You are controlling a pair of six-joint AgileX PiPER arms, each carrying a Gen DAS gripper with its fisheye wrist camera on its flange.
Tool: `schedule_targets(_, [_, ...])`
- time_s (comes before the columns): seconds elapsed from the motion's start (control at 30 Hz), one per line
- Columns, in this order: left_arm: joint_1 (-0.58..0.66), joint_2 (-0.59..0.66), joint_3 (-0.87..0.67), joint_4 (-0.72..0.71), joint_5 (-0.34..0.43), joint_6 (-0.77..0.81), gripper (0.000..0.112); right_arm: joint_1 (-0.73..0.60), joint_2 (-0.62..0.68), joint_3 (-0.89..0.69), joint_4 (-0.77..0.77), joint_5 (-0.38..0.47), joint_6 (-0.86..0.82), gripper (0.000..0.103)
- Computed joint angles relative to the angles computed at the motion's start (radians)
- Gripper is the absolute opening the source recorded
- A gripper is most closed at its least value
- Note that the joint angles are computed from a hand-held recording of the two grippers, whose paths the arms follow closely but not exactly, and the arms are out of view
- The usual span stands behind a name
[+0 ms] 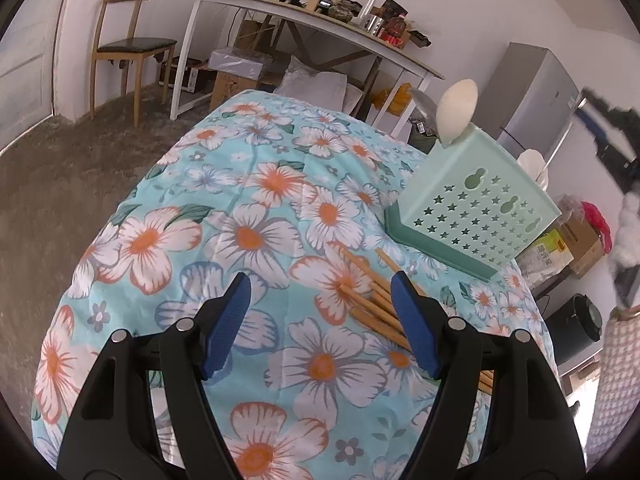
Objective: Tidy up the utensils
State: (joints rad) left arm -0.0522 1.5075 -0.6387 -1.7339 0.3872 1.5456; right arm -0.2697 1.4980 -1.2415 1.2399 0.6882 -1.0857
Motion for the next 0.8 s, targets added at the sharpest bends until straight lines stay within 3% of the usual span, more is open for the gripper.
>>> schedule_targets(0.17, [0.005,0.014,-0.001,-0.007,0.012,0.009,0.069,0.023,0.01,0.034,-0.078,-0.052,0.04,0.038])
schedule_targets(0.27, [0.008,0.013,0.0,0.001,0.019,-0.002,0.069,-0.01,-0.018,0.062,-0.029,-0.025,0.014,0.05])
schedule_targets(0.4, [0.01,0.007,0.002,0.011,0.021,-0.017,0.069,-0.064,-0.079,0.106,0.023,0.007,-0.014,0.054])
schedule_targets(0.7, [0.012,-0.028,0.021,0.054,0.019,-0.065,0.069,-0.177,-0.332,0.412,0.006,0.064,-0.027,0.074])
schedule_targets(0.8, [0.008,-0.026,0.029,0.08,0.009,-0.083,0.069,-0.165,-0.327,0.534,-0.039,0.059,0.043,0.075])
